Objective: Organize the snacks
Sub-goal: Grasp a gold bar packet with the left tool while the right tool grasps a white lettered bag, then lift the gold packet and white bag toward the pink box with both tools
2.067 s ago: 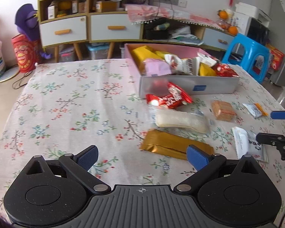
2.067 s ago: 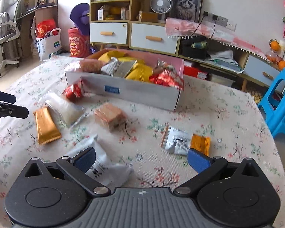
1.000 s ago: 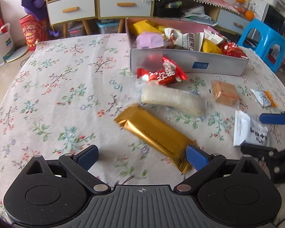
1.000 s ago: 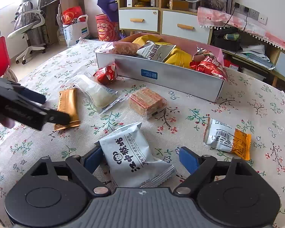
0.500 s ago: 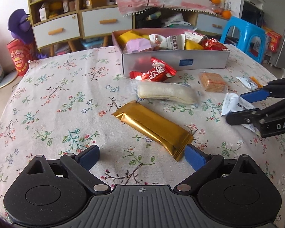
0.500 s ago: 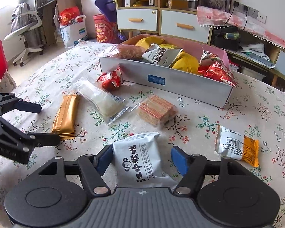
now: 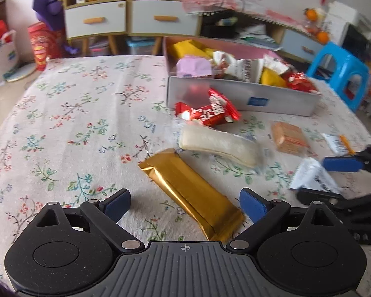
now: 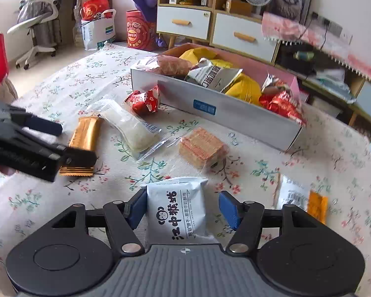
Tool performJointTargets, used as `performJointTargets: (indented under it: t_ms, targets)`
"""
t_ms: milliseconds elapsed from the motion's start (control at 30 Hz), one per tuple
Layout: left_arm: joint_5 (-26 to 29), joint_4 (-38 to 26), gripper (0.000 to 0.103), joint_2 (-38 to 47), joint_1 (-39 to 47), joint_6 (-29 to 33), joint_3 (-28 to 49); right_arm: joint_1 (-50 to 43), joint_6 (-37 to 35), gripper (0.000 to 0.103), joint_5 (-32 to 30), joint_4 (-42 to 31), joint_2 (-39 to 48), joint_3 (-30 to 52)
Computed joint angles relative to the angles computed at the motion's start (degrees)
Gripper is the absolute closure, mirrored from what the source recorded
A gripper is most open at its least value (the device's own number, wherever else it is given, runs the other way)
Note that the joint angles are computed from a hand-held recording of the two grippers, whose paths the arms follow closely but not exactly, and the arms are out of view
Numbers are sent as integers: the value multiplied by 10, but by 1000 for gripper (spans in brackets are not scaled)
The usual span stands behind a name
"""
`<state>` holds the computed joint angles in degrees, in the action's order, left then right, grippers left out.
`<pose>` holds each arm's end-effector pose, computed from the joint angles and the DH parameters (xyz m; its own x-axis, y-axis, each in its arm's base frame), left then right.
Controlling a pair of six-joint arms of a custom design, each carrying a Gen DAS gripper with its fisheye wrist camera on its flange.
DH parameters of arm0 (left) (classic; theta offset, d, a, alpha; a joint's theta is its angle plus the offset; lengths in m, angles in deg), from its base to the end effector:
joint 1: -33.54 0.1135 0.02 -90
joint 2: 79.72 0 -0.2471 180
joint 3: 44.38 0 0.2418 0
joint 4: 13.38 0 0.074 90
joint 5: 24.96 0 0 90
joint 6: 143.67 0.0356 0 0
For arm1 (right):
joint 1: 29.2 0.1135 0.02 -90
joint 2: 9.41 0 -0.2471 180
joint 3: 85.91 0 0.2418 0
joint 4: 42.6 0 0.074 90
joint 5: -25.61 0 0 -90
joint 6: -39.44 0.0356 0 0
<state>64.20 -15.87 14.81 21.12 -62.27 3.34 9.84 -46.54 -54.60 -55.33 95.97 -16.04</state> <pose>0.2701 -0.0590 0.1004 -0.7628 0.0149 -0.6464 0.0927 0.9919 -0.0865 0.2796 0.2189 0.1299 -0.6153 -0.4100 -0.6733 -0.4908 0.8676 -0.0798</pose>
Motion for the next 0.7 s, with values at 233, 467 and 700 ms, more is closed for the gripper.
performJointTargets:
  t_ms: [233,467,700]
  targets:
    - [-39,4,19,-10,-12,21,-15,12,7,54,22,-11,-5,-1]
    - [-3,39,45,-39,24,60,-56,14,3,67,14,-22,-17,-6]
    - [5,20,71,-38,29,65,-39,20,1,68,13,-28,-9,8]
